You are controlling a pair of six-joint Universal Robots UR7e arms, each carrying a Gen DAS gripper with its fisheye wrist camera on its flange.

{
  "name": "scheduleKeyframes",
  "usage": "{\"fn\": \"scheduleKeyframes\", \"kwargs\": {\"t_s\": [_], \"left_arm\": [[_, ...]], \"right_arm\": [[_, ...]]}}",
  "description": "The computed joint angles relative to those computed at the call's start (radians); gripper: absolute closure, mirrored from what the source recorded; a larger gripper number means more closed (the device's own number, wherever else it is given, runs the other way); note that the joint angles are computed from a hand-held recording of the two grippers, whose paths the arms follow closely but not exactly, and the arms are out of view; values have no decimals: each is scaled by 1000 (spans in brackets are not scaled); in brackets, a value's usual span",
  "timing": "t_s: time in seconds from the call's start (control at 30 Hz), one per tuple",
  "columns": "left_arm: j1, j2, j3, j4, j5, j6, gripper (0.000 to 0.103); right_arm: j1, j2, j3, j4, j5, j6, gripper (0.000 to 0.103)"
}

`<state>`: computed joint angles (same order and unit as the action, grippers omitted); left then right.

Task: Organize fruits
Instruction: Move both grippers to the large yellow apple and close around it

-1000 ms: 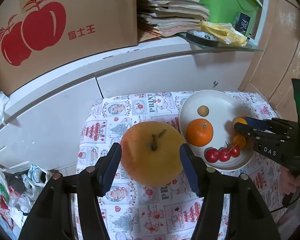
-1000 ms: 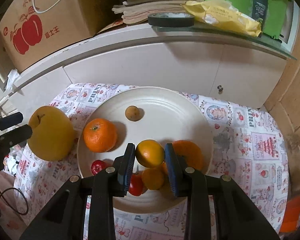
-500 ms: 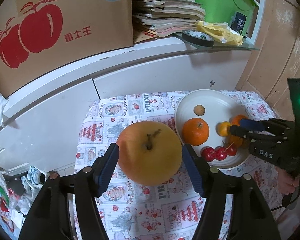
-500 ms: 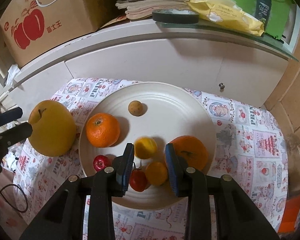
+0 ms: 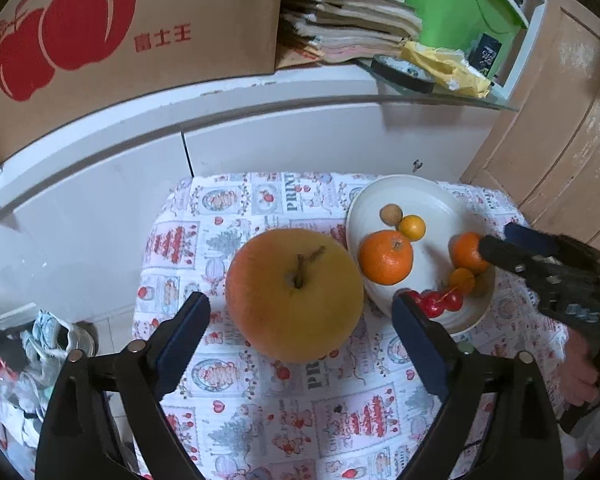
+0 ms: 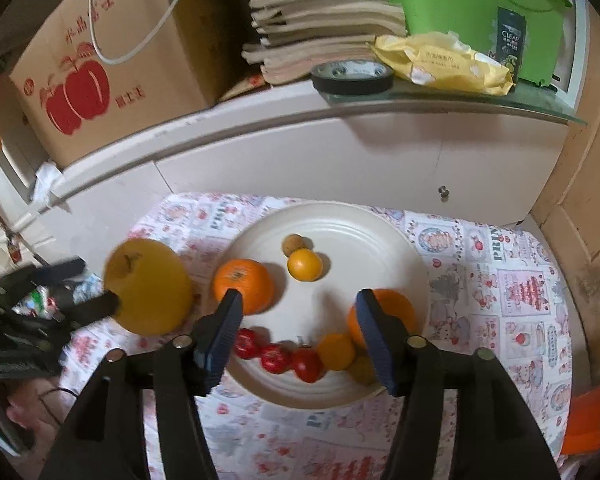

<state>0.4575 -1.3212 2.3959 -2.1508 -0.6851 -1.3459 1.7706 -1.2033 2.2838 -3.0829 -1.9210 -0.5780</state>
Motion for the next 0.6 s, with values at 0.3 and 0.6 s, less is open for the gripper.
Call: {"fn": "scheduleKeyframes", "kwargs": {"t_s": [0.3, 0.6], "left_arm": [[18, 12, -4, 17, -17, -9, 11], [30, -30, 28, -63, -44, -10, 10]], "right_arm": [[40, -45, -13, 193, 82, 131, 31], [48, -8, -63, 334, 101, 299, 25]]}}
